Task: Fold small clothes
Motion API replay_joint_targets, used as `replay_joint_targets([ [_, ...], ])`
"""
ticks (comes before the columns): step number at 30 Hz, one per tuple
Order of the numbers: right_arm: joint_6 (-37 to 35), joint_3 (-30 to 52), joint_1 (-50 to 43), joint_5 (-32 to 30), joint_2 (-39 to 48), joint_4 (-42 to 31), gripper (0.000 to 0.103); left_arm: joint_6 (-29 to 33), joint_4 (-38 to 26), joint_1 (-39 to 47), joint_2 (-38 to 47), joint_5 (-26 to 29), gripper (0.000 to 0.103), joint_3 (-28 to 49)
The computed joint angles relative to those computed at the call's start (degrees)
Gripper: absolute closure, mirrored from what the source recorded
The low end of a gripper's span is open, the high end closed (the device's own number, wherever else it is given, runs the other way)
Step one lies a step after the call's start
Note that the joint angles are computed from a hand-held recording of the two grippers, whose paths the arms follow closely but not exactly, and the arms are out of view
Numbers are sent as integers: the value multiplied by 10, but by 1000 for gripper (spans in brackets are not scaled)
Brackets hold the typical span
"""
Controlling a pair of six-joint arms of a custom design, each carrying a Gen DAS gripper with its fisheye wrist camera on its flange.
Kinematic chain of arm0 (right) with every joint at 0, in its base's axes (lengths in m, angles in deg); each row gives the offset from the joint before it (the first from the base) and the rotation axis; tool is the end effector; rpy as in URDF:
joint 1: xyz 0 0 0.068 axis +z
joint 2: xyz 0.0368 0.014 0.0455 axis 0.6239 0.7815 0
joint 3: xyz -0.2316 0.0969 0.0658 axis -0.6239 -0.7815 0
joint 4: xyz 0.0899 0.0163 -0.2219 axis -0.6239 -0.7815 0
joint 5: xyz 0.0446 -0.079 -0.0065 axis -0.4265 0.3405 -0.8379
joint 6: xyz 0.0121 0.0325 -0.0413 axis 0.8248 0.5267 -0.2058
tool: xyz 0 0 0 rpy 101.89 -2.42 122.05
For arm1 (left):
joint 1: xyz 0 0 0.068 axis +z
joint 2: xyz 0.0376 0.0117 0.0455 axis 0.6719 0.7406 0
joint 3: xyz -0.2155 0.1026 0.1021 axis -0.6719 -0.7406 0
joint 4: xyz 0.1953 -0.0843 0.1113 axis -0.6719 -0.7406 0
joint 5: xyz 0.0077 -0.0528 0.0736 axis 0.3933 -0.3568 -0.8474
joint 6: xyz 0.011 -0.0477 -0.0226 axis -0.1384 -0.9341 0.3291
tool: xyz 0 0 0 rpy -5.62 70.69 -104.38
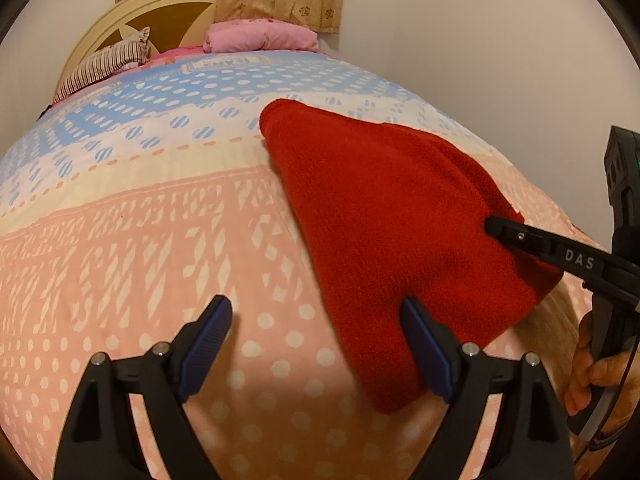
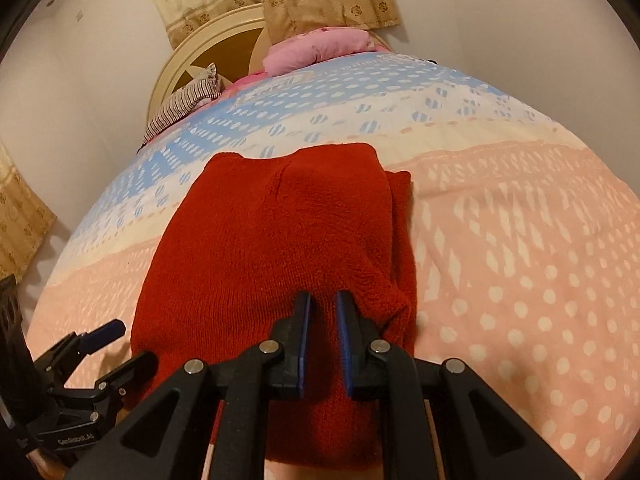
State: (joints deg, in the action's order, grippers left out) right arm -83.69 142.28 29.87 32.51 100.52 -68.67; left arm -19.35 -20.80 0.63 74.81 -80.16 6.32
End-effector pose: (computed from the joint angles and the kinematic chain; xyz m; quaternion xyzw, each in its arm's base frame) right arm 0.3718 -0.0363 0.1241 -0.1869 0.9046 0.2164 0.3162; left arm 0.2304 -0.1818 0.1258 -0.1173 0.9251 -0.0238 0.3604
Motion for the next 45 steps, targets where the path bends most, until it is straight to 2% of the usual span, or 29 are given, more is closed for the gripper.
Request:
replay_joint_targets([
  [4, -34, -6, -27, -38, -23, -47, 87, 16, 27, 24, -60, 45, 14, -49],
  [6, -46, 4, -48, -64, -28, -79, 84, 23, 33, 36, -83, 43, 15, -62],
  [8, -42, 8, -68, -82, -35, -84, 70, 37, 60, 65, -108, 60, 15, -76],
  [9, -33, 12, -77, -90, -36, -78, 51, 39, 72, 82, -110, 73, 15, -77],
  [10, -20, 19, -83, -98, -33, -71, 37, 38, 81, 98, -107, 89, 15, -72],
  [11, -6, 29, -87, -103, -28, -66, 35, 39, 92, 115, -102, 109, 15, -66],
  [14, 35, 105, -80, -104, 21, -86, 35, 40, 128, 177, -47, 193, 15, -16],
  [18, 54, 268, -47, -118, 136, -191, 35, 39, 157, 213, 40, 248, 16, 48],
  [22, 57, 373, -12, -88, 222, -218, 35, 5, 207, 228, 125, 315, 16, 67],
  [24, 39, 430, -1, -82, 272, -263, 35, 13, 282, 214, 137, 286, 17, 31],
  [26, 23, 412, 0, -88, 271, -242, 35, 29, 282, 206, 142, 273, 16, 36],
  [31, 17, 438, 6, -89, 290, -251, 35, 33, 282, 205, 155, 270, 16, 53],
  [33, 9, 433, 14, -75, 285, -245, 35, 41, 266, 197, 157, 257, 20, 64],
  [34, 8, 427, 19, -69, 281, -238, 37, 43, 259, 196, 157, 255, 22, 69],
  [36, -4, 422, 24, -72, 277, -242, 54, 45, 249, 195, 155, 252, 30, 73],
  [40, 1, 370, 27, -59, 248, -195, 58, 50, 237, 195, 159, 244, 31, 84],
  [45, 14, 375, 25, -69, 257, -188, 58, 49, 255, 197, 160, 249, 31, 76],
])
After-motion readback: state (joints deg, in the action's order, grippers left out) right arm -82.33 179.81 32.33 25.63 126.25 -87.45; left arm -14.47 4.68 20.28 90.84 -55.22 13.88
